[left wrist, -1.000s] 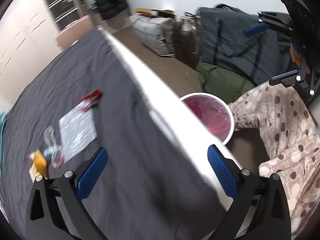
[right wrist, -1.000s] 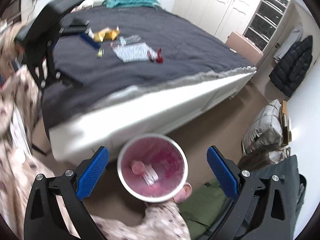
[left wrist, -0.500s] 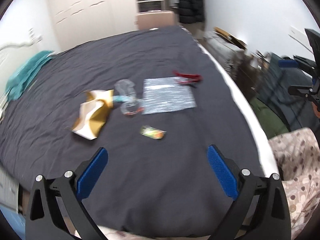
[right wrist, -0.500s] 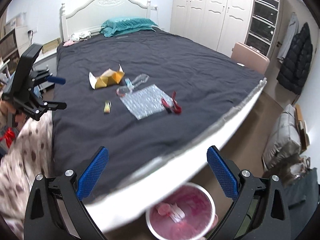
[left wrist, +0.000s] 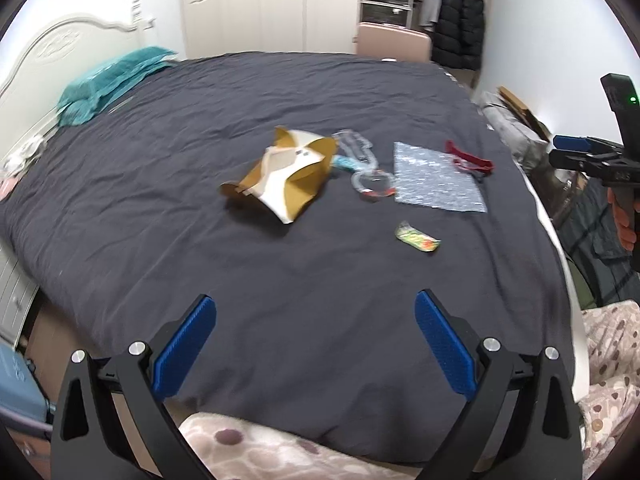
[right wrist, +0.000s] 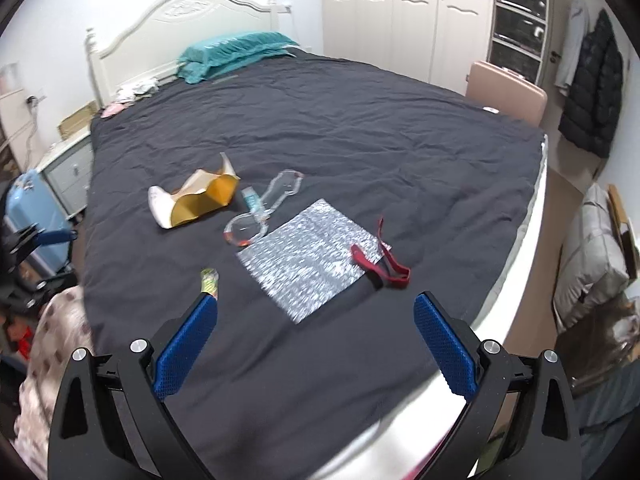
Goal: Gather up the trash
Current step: 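Grasp the red strap with the right gripper while the left gripper grasps the colourful wrapper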
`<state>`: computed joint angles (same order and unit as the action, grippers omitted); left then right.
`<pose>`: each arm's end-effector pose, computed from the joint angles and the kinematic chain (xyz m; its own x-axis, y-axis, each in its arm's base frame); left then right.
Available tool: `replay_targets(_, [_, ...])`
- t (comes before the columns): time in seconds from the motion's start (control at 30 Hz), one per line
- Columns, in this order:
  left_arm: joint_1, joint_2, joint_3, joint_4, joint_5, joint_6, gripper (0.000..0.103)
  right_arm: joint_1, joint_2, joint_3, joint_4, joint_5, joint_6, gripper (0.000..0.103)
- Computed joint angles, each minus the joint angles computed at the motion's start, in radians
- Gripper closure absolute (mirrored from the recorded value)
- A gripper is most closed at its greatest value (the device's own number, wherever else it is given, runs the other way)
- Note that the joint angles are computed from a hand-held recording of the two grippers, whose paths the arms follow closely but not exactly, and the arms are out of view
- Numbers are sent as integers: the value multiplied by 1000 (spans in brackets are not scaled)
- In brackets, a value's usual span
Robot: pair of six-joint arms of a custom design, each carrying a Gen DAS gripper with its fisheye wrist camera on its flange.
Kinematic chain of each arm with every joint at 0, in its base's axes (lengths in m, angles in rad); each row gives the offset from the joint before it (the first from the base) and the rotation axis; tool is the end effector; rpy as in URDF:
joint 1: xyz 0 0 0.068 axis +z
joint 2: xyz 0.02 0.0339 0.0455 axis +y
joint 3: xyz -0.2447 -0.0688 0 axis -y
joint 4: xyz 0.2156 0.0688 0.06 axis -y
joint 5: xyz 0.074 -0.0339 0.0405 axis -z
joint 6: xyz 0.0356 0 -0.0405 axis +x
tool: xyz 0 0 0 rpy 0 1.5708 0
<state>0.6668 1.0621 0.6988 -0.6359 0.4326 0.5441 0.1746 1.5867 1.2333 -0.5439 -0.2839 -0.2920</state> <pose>0.1516 0.1003 0.2173 -0.7639 -0.0031 -0.6454 0.0142 0.9997 -0.0216 0.3079 0.0644 0.2553 -0.6396 -0.3934 -0.6603 -0.5461 0.8372 0.0301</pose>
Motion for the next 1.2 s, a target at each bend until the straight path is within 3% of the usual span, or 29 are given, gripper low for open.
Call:
replay_targets(0.17, [108, 63, 9, 11, 50, 32, 5, 18, 180, 133, 18, 45, 29, 8])
replay_targets(0.27, [138, 98, 19, 22, 60, 41, 5, 27, 276, 215, 17, 100, -25, 11])
replay_targets(0.43, [136, 161, 32, 58, 62, 1, 5, 51, 478, 420, -76, 241, -204, 36])
replay_targets(0.53, [125, 179, 38, 77, 75, -48, 5, 47, 572, 528, -139, 275, -273, 42])
replay_targets(0.83, [29, 199, 44, 122, 56, -148, 5, 42, 725, 717, -254, 281, -326, 65])
replay_targets(0.97, [-8, 203, 42, 136, 46, -167, 5, 40, 732, 718, -252, 264, -314, 72])
replay_targets(1.07, [-46, 208, 38, 147, 32, -185, 5, 32, 739, 735, -280, 237, -298, 89])
replay_targets(1.2, [-103, 201, 35, 150, 13, -208, 5, 16, 705, 709, -283, 180, -257, 96])
